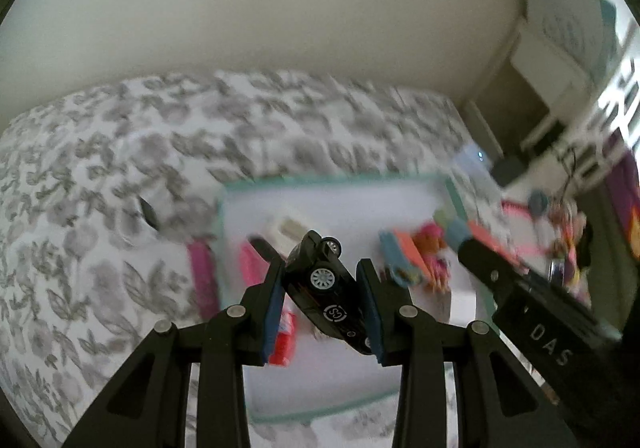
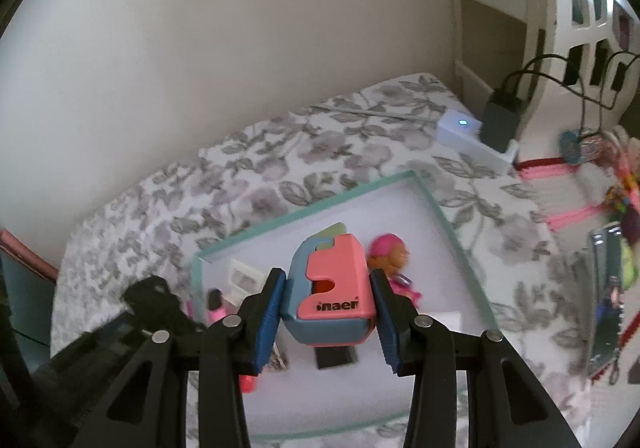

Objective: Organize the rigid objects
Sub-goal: 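Carry the black car and pink-blue block into the teal-rimmed tray, then open both grippers to release the car and block in the tray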

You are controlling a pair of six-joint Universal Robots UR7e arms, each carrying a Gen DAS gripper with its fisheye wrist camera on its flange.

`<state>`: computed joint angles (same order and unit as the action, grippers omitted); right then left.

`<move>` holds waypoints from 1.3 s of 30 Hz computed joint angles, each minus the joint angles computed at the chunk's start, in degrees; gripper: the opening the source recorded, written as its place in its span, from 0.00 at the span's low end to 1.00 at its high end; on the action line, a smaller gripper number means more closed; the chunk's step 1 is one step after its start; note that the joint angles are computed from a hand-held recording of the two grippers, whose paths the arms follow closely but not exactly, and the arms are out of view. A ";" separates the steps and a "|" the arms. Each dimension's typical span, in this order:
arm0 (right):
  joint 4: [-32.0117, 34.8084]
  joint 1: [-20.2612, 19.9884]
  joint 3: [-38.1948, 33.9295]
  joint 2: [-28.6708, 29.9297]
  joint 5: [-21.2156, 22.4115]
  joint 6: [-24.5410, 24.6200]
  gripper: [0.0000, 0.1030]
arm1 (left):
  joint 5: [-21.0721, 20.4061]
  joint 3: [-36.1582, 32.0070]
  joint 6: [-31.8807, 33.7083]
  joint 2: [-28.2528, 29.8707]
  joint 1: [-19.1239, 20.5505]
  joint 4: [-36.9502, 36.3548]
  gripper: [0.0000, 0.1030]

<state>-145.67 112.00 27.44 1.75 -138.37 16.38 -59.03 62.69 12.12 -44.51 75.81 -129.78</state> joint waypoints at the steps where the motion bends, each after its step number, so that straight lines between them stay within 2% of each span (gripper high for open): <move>1: -0.01 0.03 1.19 -0.55 -0.52 0.03 0.44 | 0.58 0.75 -0.06 -0.01 -0.12 0.30 0.36; 5: 1.34 -0.33 4.89 -2.13 -1.34 1.60 0.44 | 1.65 3.41 -0.20 -0.42 -0.19 0.84 0.36; 10: 8.74 -1.49 6.41 -2.78 -2.16 6.55 0.44 | 2.69 3.68 -2.91 0.52 0.73 4.68 0.37; 14: 11.83 -2.16 7.06 -3.11 -1.84 8.94 0.44 | 2.84 3.07 -3.81 1.32 1.18 6.85 0.37; 24: 19.16 -2.56 2.55 -0.99 -1.58 10.20 0.44 | 4.12 1.19 -5.05 2.99 1.82 9.08 0.37; 31: 18.13 -2.89 3.67 -1.56 -0.63 10.42 0.44 | 4.09 0.75 -5.89 3.28 1.93 10.38 0.36; 36: 20.85 -2.79 2.01 -1.01 -1.19 11.21 0.44 | 3.20 0.85 -5.93 2.89 1.44 10.31 0.37; 39: 20.14 -2.73 2.11 -1.12 -0.94 10.87 0.45 | 3.04 0.06 -5.90 2.92 1.22 10.76 0.38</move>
<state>-125.53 109.27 29.55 0.63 -139.31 27.26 -55.99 62.76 6.22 -41.60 77.03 -119.02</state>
